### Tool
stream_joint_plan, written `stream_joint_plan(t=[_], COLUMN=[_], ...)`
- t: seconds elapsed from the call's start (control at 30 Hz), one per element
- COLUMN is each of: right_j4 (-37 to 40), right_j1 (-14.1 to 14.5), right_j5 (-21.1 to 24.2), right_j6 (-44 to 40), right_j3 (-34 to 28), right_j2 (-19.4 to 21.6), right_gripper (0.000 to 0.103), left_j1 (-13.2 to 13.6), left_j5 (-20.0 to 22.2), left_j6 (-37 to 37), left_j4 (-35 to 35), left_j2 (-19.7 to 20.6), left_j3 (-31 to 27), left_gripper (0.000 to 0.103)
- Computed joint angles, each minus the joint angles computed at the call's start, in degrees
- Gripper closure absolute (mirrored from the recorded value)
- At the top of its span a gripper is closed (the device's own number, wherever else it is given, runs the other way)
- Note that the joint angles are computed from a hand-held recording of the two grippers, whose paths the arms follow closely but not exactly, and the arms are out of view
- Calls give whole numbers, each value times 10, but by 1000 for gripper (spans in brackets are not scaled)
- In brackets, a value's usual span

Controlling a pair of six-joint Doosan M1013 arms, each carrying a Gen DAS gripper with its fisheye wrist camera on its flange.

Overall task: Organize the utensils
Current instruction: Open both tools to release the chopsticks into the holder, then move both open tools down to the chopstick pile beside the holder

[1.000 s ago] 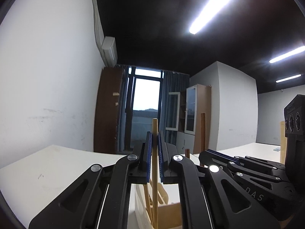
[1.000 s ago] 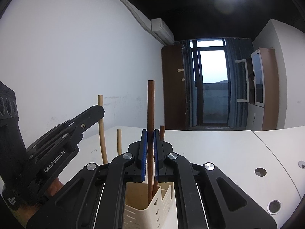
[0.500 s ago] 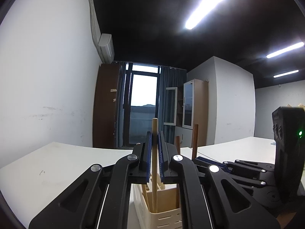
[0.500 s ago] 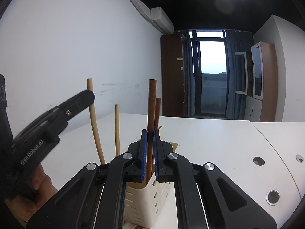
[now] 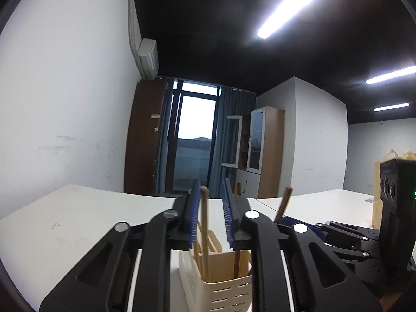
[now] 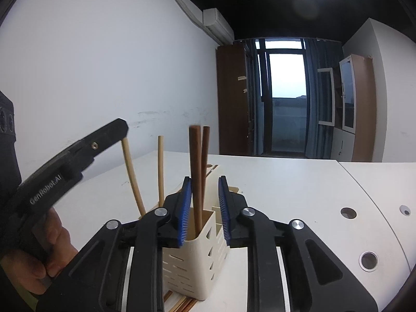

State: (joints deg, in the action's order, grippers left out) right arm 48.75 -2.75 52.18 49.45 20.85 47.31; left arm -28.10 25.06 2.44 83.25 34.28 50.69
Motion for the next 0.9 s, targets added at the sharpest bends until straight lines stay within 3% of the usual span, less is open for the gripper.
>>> stream_joint_plan(t=[0.33, 0.6, 0.7, 0.9], right_j4=[-10, 18, 17, 6], right_j1=[-7, -12, -13, -16], right_j5=[-1, -19, -18, -15], right_j6=[9, -31, -36, -29], right_j3=[16, 94, 108, 139], right_j2=[-12, -56, -65, -82], right_gripper=[69, 64, 62, 57], left_j1=[0, -10, -13, -19], left_j5=[-2, 23, 40, 59], left_j6=[-10, 73, 137, 161], left_j4=[-21, -100, -156, -186], left_j2=[-23, -30, -27, -31], left_j3=[25, 26, 14, 22], left_gripper=[83, 79, 75, 74])
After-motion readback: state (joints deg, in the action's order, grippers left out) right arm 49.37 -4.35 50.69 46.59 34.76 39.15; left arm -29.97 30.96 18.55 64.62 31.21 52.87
